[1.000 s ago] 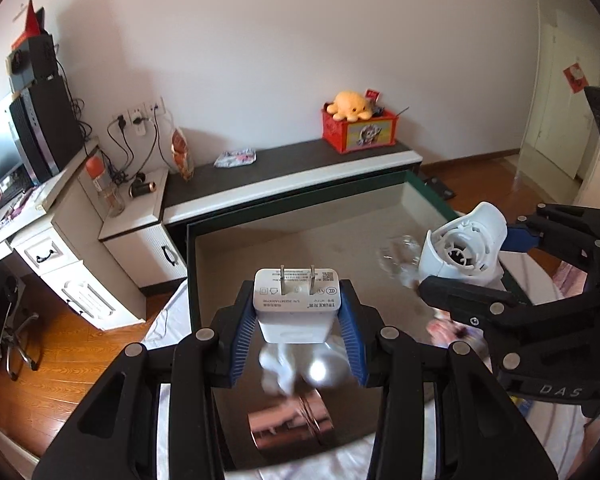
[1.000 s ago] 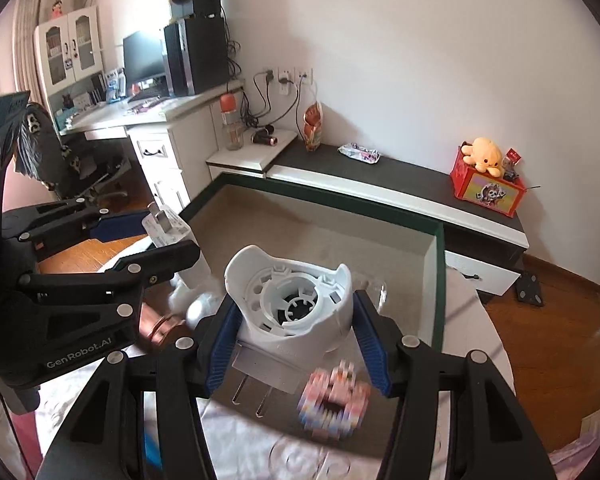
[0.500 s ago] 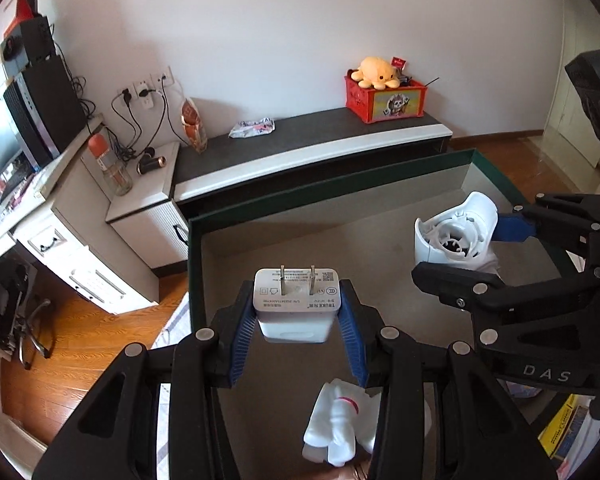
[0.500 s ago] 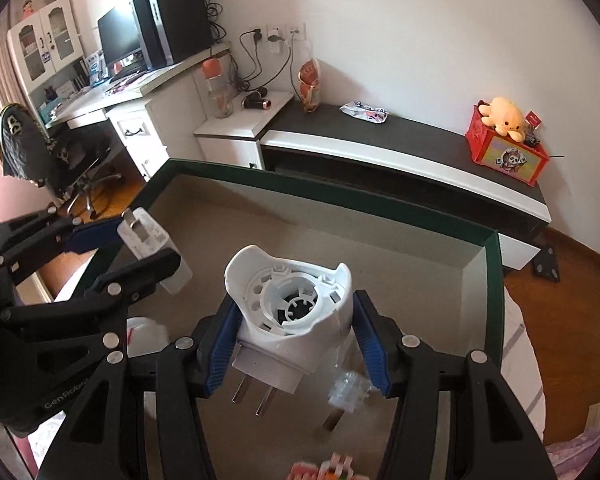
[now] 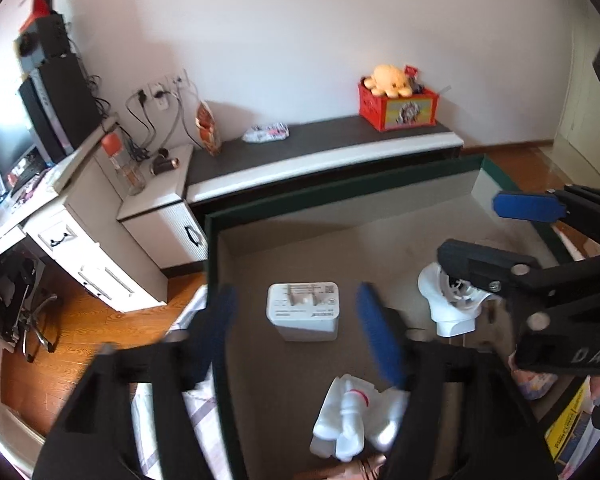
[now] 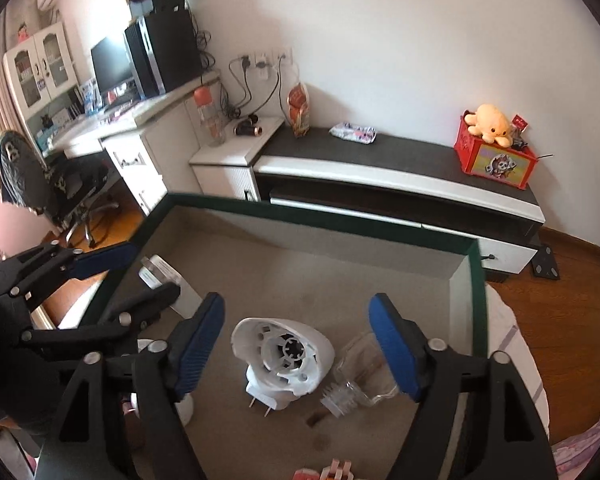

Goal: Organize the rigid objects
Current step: 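Withdraw both tools from the box and move toward the black remote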

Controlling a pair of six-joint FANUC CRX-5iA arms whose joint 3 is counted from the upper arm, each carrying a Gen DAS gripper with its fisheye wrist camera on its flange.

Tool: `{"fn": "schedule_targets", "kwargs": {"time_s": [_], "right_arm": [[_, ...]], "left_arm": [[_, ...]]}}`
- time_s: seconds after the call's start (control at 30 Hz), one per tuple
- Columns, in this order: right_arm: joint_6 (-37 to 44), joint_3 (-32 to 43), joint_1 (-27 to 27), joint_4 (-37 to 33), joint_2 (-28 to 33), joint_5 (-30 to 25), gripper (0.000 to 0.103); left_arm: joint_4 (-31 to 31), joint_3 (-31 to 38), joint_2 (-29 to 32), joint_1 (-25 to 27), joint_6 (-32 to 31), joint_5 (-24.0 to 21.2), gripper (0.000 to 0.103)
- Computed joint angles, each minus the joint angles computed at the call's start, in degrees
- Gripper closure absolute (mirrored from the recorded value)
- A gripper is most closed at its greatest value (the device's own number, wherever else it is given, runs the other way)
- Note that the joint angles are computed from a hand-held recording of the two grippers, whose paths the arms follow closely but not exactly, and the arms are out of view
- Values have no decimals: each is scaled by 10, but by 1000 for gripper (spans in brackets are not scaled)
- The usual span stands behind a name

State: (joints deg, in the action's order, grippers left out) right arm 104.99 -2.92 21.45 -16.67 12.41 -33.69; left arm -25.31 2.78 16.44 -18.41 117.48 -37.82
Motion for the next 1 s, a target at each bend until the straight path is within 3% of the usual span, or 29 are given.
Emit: {"fn": "schedule_targets", "kwargs": {"time_s": [0.03, 0.17, 0.3, 0.33, 0.43, 0.53, 0.7, 0.9, 0.93, 1.0], "right_arm": [[-2, -5, 0, -1, -7, 4, 23], [21, -32, -10, -32, -52, 8, 21], [58, -76, -24, -73, -114, 20, 11], [60, -88, -25, -75, -129, 24, 1], [84, -130, -32, -93, -186, 26, 0], [92, -176, -32, -93, -246, 34, 0], [19, -284, -12, -23, -364, 73, 0], [-197, -435, 46, 166, -522, 119, 0], [-258, -467, 59, 221, -554, 122, 0], [-312, -501, 71, 265, -600, 113, 0]], "left_arm": [[-9, -10, -12, -1, 15, 7, 15], [-61, -45, -62, -12, 90, 10, 8], [-137, -87, -124, -38, 182, -6, 3], [-158, -102, -145, -50, 209, -13, 2], [-189, -144, -197, -76, 245, -18, 0], [-239, -176, -243, -130, 305, -54, 0], [-302, -209, -294, -237, 394, -132, 0], [-365, -226, -313, -379, 531, -253, 0], [-372, -229, -314, -400, 554, -271, 0], [-377, -239, -320, -433, 586, -293, 0]]}}
